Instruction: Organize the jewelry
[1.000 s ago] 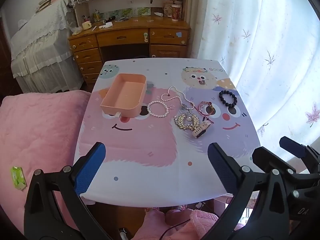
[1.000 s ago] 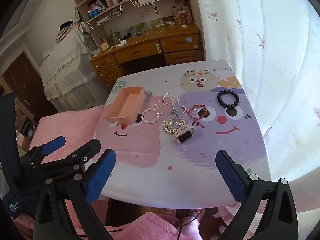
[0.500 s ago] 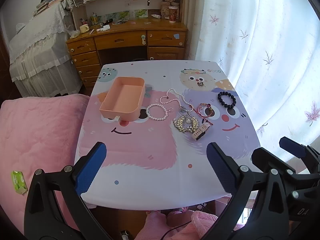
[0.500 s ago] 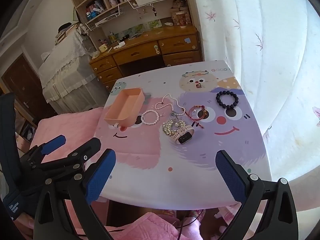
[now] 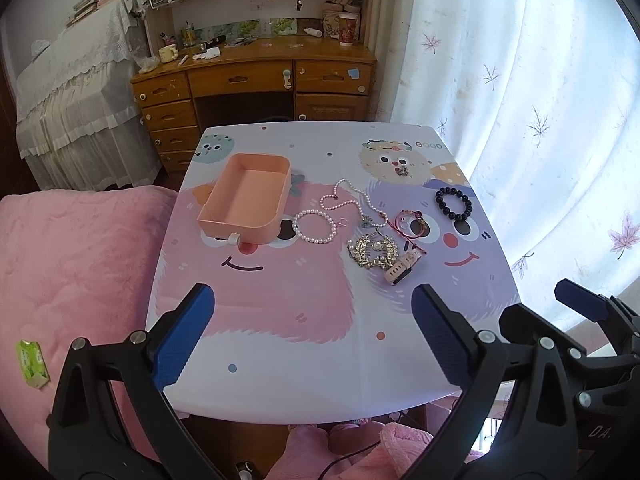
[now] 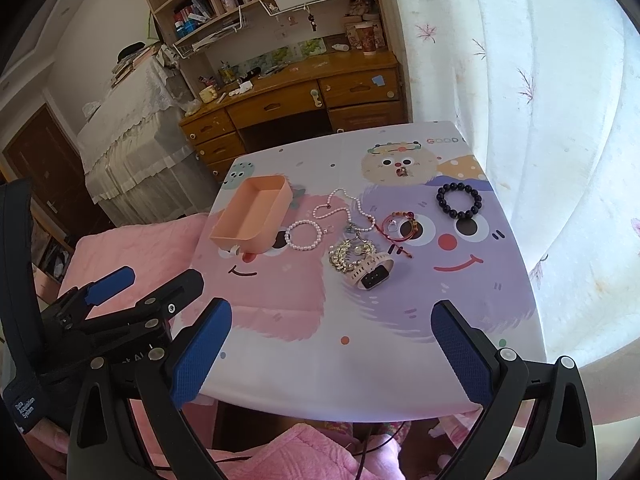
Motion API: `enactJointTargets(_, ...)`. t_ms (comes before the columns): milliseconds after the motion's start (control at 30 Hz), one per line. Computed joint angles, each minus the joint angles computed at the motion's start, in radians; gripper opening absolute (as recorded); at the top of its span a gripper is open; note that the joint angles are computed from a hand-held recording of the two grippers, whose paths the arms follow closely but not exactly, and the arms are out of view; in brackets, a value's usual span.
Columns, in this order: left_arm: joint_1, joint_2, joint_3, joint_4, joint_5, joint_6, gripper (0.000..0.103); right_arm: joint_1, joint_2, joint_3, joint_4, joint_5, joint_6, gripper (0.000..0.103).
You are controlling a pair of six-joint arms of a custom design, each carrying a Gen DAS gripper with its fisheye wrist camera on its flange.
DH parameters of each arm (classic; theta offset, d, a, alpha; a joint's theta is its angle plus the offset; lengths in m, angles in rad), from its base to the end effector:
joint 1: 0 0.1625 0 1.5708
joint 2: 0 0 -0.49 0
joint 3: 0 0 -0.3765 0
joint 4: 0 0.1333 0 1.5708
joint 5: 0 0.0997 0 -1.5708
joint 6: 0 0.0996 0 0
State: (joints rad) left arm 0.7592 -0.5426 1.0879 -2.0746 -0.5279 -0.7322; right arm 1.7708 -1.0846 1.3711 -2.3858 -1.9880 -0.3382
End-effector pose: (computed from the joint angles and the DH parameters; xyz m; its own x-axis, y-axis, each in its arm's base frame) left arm -0.4577 -0.7367 0.1660 -0.7230 -0.1697 -0.6696 0.3246 0.7722 -0.5461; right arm 0.2346 -0.6893 0.4610 -0.8266 -0.2632 0.4974 -0.4726 0.8046 -0.3596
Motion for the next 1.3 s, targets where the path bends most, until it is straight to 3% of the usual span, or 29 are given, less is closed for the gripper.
enactJointTargets(533,0.03,-0.039,0.061,-0.073,-0.039,0.034,0.098,0.017,0.021,0.002,-0.009,-0.021,0.015,0.101)
enactJointTargets(733,0.044,-0.053,0.084,-0.108,-0.059,0.058,0.098,0.032,0.033,0.019,-0.068,-0.056,0.036,0.101)
enactJointTargets(1033,0.078,-0.062,0.091,-0.161,-0.155,0.166,0.098,0.039,0.043,0.067,-0.205,-0.15,0.079,0.101)
enactJointTargets(1300,0.105,-0.049,0.072,-0.223,-0.255,0.301,0.098,0.058,0.054,0.138,-0.411,-0.301,-0.038,0.102)
